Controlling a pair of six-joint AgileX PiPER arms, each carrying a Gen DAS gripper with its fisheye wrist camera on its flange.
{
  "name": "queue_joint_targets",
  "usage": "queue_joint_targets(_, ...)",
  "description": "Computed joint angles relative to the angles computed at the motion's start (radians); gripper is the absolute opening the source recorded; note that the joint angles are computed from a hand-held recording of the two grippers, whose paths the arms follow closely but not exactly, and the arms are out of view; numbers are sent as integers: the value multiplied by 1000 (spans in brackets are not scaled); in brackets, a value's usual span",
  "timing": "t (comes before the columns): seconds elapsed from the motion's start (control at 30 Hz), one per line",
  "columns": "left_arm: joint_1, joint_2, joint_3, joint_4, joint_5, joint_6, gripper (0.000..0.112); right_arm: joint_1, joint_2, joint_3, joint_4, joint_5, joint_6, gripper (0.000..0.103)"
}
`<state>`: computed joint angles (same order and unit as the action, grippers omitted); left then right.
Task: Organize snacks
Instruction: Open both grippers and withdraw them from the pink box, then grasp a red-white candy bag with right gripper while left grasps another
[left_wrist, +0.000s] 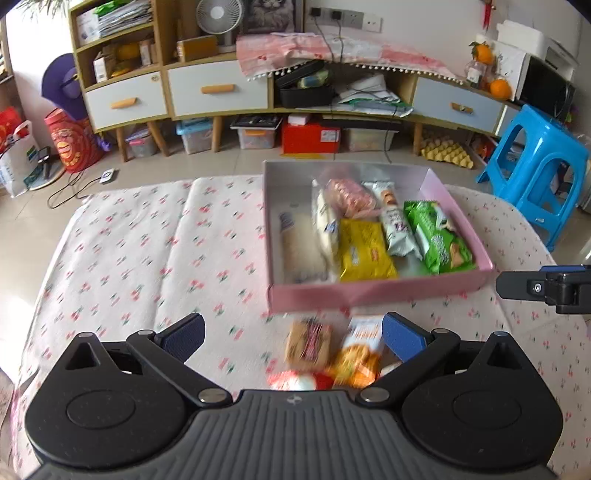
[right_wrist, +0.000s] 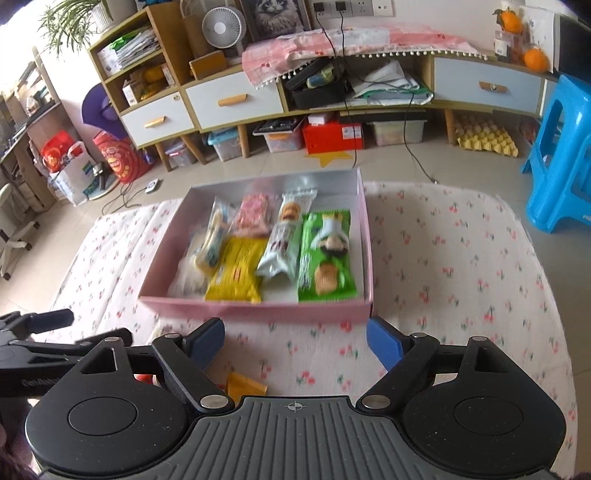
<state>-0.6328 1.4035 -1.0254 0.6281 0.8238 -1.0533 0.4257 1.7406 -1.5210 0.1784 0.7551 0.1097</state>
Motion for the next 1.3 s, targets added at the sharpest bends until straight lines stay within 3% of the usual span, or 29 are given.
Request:
queue_joint_targets(0.23, -21, -53, 125, 55, -53, -130, 102, 17, -55, 152, 38, -38, -4, 86)
queue_joint_targets(0.3, 6, -26, 98, -22, -28, -49, 102, 32, -40, 146, 16, -8, 25, 86)
queue_joint_targets(0.5, 98, -6, 102, -216, -99, 93, 92, 69, -12, 158, 63, -21, -37, 86)
queue_joint_targets(0.87, 141, 25, 135, -309, -170, 157, 45, 82, 18, 219, 385, -144, -379, 86)
queue_joint_targets(0.97, 180, 13, 151, -385, -209, 233, 26, 86, 26, 225, 427, -166, -417, 85)
queue_joint_targets(1.1, 201, 6, 159, -421, -223, 278, 25, 82, 40, 226, 491, -181, -424, 65)
queue_joint_targets(1.3, 241, -4, 169, -502, -242, 328, 24, 72, 79, 208, 552, -172, -414, 47)
